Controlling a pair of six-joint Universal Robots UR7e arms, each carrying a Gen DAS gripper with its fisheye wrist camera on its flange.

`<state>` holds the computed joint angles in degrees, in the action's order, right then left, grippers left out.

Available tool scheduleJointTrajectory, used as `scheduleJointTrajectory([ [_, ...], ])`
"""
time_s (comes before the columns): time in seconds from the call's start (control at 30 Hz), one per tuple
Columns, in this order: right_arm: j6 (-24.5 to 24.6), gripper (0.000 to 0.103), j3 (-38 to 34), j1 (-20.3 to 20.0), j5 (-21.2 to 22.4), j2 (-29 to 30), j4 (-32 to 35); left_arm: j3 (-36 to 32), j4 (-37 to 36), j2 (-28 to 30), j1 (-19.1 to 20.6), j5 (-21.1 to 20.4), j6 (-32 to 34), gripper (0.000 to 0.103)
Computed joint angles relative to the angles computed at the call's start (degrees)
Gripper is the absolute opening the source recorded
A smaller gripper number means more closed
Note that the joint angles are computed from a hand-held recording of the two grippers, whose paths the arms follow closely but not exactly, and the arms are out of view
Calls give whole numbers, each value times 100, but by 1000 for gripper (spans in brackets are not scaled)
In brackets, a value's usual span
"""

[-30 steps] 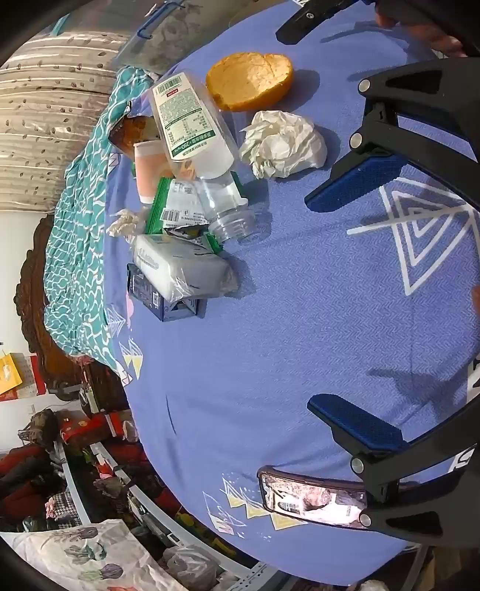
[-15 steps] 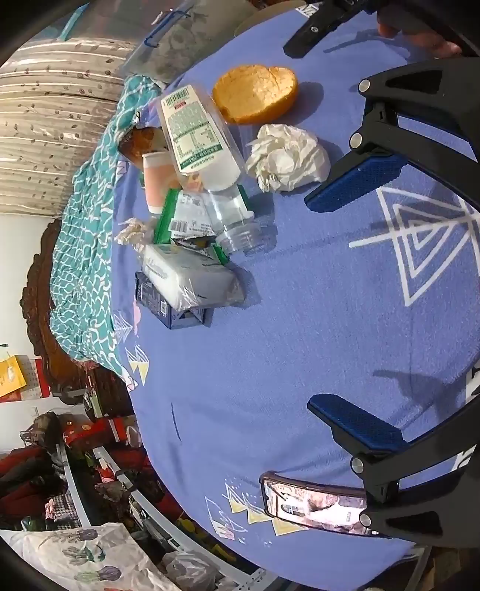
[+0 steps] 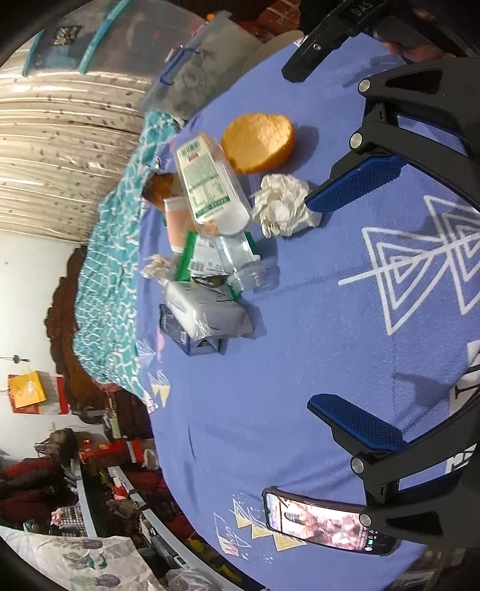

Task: Collect trash
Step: 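Move both tools toward the trash pile on the bed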

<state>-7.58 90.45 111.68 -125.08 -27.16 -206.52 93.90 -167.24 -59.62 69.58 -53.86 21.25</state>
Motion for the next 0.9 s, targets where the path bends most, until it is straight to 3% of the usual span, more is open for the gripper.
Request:
scheduleJointTrajectory([
  [0.13, 71, 100, 108, 12, 96, -106, 375, 239, -88, -244, 75, -591, 88, 94],
  [0.2, 32, 100, 170, -5, 270, -151, 497, 337, -153, -324, 80, -691, 124, 94],
  [0.27, -74, 100, 194, -2, 450, -181, 671, 348, -84, -347, 94, -701, 77, 94],
  [0.4, -114, 100, 105, 16, 395, -136, 1048, 250, 2, -277, 71, -596, 109, 94],
  [0.53, -64, 100, 56, 25, 244, -118, 1073, 268, -831, -167, -26, -466, 672, 94],
  [0.9, -394, 100, -437, 150, 71, -171, 235, -166, -2609, 288, -316, -1034, 2107, 94],
])
